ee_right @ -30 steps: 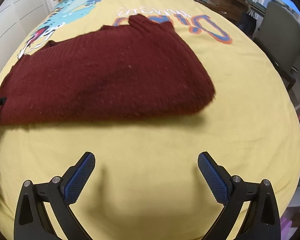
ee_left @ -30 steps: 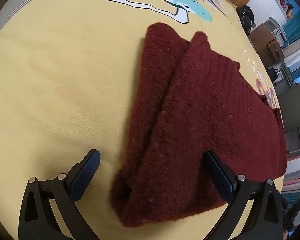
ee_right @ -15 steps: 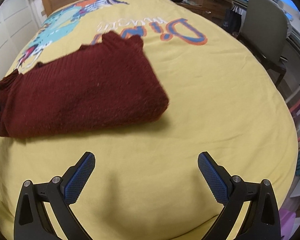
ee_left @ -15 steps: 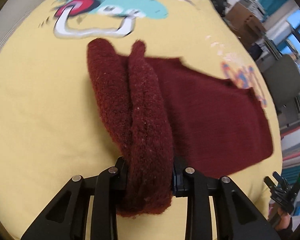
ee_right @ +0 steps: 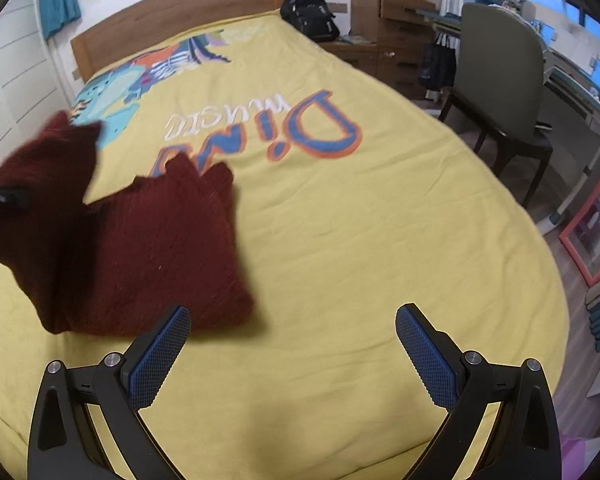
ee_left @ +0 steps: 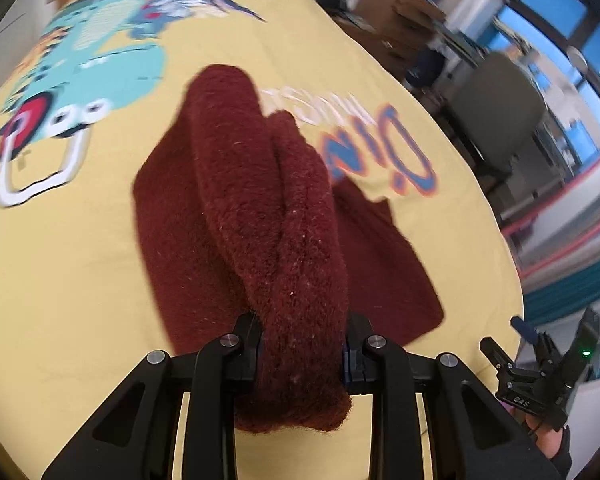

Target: Fold small clothes

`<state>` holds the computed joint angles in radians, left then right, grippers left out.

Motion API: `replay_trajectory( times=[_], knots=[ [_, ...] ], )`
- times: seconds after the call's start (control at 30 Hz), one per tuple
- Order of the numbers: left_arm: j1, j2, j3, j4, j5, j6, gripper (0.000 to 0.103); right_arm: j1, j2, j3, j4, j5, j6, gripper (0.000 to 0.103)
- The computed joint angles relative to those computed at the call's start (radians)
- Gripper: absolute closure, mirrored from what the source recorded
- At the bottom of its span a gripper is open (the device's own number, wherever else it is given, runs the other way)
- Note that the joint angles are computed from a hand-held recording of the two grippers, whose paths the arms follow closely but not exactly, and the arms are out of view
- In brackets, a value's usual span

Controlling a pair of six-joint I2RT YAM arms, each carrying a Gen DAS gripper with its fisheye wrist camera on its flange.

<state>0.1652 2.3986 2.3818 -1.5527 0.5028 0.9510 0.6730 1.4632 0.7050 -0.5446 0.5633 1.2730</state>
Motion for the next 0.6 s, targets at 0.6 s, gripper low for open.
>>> replay_trajectory(
  times=[0.6],
  knots=[
    [-0.187, -0.227, -0.668, 0.538, -0.224, -0.200, 0.060, -0.002, 0.076, -0.123, 0.173, -0.154, 0.064, 0.001]
  ],
)
